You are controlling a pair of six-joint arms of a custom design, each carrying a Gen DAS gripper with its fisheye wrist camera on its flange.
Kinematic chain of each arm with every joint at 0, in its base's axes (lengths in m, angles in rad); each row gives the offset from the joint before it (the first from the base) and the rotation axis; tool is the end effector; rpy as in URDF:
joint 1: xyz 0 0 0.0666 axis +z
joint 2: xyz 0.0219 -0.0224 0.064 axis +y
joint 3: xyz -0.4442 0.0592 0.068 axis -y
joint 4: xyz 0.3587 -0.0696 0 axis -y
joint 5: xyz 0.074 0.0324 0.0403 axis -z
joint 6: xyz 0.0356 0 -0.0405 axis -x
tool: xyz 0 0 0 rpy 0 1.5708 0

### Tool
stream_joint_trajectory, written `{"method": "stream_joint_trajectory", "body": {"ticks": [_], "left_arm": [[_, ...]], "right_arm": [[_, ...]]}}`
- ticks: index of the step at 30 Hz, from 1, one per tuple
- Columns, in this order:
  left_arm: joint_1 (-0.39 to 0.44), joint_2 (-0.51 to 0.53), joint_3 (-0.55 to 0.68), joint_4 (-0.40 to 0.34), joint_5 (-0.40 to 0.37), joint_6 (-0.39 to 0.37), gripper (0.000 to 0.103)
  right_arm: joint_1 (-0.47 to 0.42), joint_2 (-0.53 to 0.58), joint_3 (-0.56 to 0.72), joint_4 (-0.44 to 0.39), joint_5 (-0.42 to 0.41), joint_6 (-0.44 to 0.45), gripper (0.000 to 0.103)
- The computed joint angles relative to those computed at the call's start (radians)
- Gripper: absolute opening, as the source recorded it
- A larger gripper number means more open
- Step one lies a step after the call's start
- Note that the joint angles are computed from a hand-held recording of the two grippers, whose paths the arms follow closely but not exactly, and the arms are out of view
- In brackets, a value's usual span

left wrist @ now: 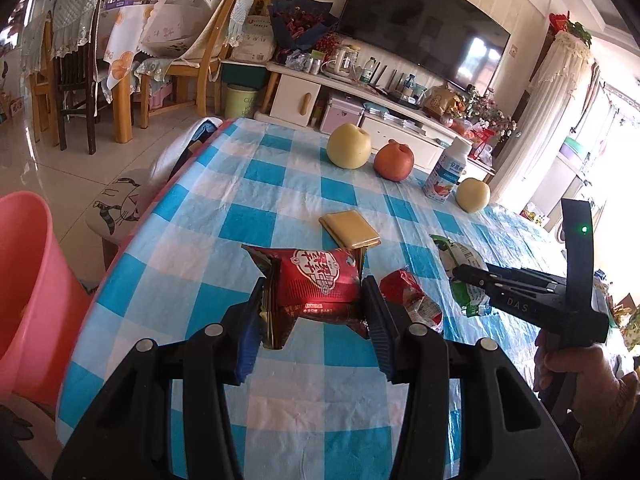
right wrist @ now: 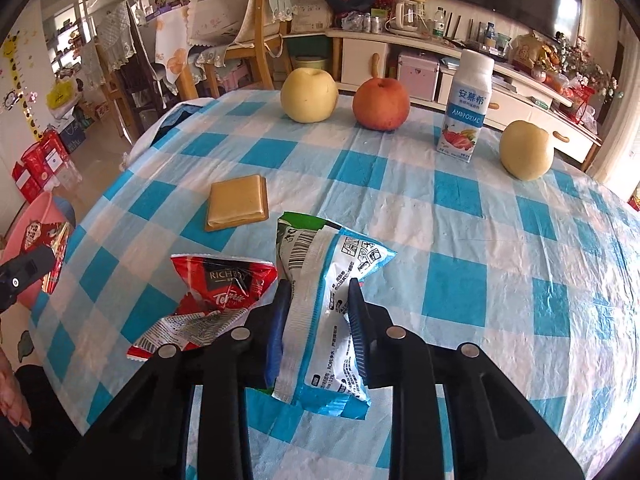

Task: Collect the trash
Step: 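Lift the red snack with left tool while right tool grasps the white barcode bag, then carry the red snack with left tool while right tool carries the barcode bag to the bucket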

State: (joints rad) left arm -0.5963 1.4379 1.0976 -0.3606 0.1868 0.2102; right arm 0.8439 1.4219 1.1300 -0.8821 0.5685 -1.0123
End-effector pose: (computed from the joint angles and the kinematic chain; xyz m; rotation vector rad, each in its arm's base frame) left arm 0.3698 -0.2595 0.3897 0.5479 2.2730 -0.6271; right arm 0.2850 0.2910 0.3808 0.3505 2.4363 -0.0348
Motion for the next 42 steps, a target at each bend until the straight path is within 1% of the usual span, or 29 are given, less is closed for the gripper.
{"method": "stream_joint_trajectory", "body": {"ticks": [4,9,12,18,24,28,34,38,42], "left_arm": [[0.01,-0.036,-0.022,-0.006,0.007,-0.023,0.048],[0.035,-0.081,-0.05,-0.007,0.021,-0.044,0.048],[0.059,-0.108,-0.066,-0.008,0.034,-0.053,0.048],[0.117,-0.157,-0.096,-0.007,0.058,-0.064,0.048],[0.203,-0.197,-0.131,-0.003,0.091,-0.071,0.048],[0.276,-0.213,-0.149,0.0,0.107,-0.07,0.048],[0.412,-0.22,-0.153,0.017,0.139,-0.063,0.048],[0.498,-0.214,-0.143,0.031,0.151,-0.063,0.048],[0.568,-0.204,-0.134,0.043,0.156,-0.064,0.049]], "right_arm": [[0.042,-0.007,0.027,-0.031,0.038,-0.026,0.03],[0.097,0.01,0.082,-0.067,0.078,-0.033,0.03],[0.127,0.019,0.109,-0.069,0.092,-0.033,0.03],[0.184,0.053,0.167,-0.049,0.095,-0.025,0.03],[0.221,0.108,0.248,-0.013,0.083,0.026,0.03],[0.232,0.153,0.315,0.015,0.059,0.082,0.03],[0.229,0.223,0.42,0.081,-0.015,0.163,0.03],[0.219,0.291,0.522,0.108,-0.075,0.221,0.03],[0.206,0.375,0.649,0.112,-0.13,0.281,0.03]]}}
